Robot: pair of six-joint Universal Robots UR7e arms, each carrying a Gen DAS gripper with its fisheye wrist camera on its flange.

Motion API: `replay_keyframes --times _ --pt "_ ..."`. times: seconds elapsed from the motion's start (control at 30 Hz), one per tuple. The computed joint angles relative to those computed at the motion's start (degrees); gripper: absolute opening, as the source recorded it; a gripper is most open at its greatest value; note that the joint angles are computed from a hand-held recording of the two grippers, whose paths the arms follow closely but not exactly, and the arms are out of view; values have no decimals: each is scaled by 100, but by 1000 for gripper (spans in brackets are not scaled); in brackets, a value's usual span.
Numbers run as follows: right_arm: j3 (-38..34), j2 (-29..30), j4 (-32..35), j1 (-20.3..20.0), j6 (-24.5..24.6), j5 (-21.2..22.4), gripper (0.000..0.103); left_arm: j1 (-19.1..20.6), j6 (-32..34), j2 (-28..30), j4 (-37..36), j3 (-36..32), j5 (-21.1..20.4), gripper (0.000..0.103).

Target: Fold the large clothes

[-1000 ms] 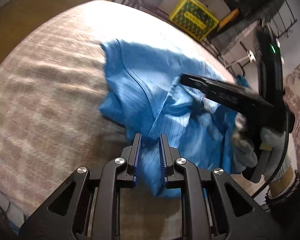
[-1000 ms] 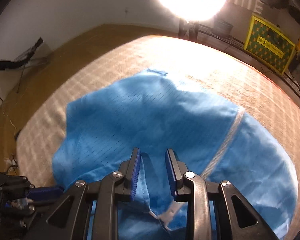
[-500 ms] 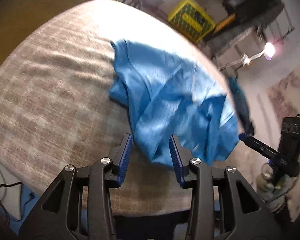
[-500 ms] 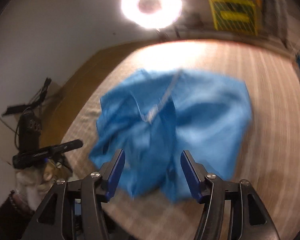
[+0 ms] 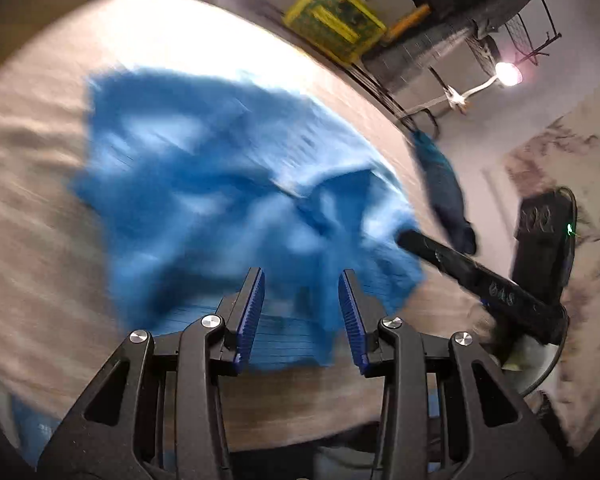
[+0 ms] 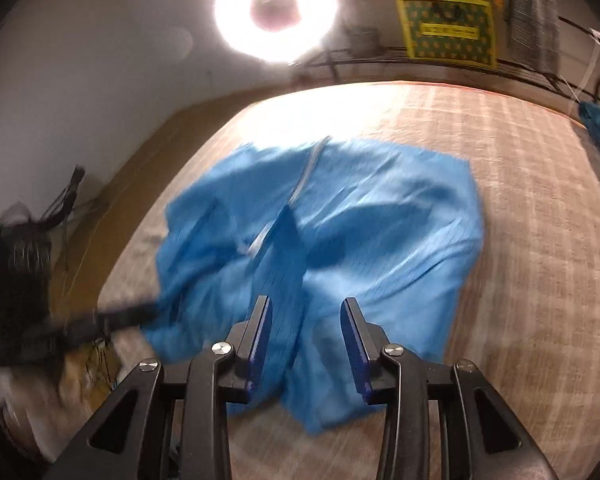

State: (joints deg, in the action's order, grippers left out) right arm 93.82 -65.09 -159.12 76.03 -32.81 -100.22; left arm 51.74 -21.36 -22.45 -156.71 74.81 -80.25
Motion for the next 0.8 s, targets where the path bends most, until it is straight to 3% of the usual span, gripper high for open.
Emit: replay_keyframes --times 0.07,0.17,0.23,0.27,0.33,0.43,0.5,0.57,0.6,0.67,0.8 --pt "-53 -59 100 -70 191 274 39 -29 28 242 229 -307 -88 38" --pt "-59 -96 176 -119 105 463 41 22 -185 567 360 -692 -263 38" --pt "-259 5 475 -115 -85 573 51 86 -372 693 257 -799 -393 37" --pt "-411 84 737 -107 -166 630 56 97 -408 720 206 -814 -396 34" --pt "-593 269 767 -55 -241 539 56 119 -493 762 125 -841 -462 7" --pt "-899 535 908 -37 -167 620 57 57 -371 718 -69 -711 -324 1" --pt "-1153 714 1137 -44 -78 642 46 -31 -167 671 -136 -609 -214 0" --pt "-1491 879 1702 -115 74 879 8 -115 47 640 -193 -528 -103 0" --pt "-1592 891 1964 -184 233 1107 2 -161 154 619 -236 -468 -22 0" --pt "-1853 940 2499 -300 532 1524 0 -200 241 619 -283 -434 9 0" --pt "-2168 1087 2770 -366 811 1450 0 -184 242 604 -243 -382 -1 0"
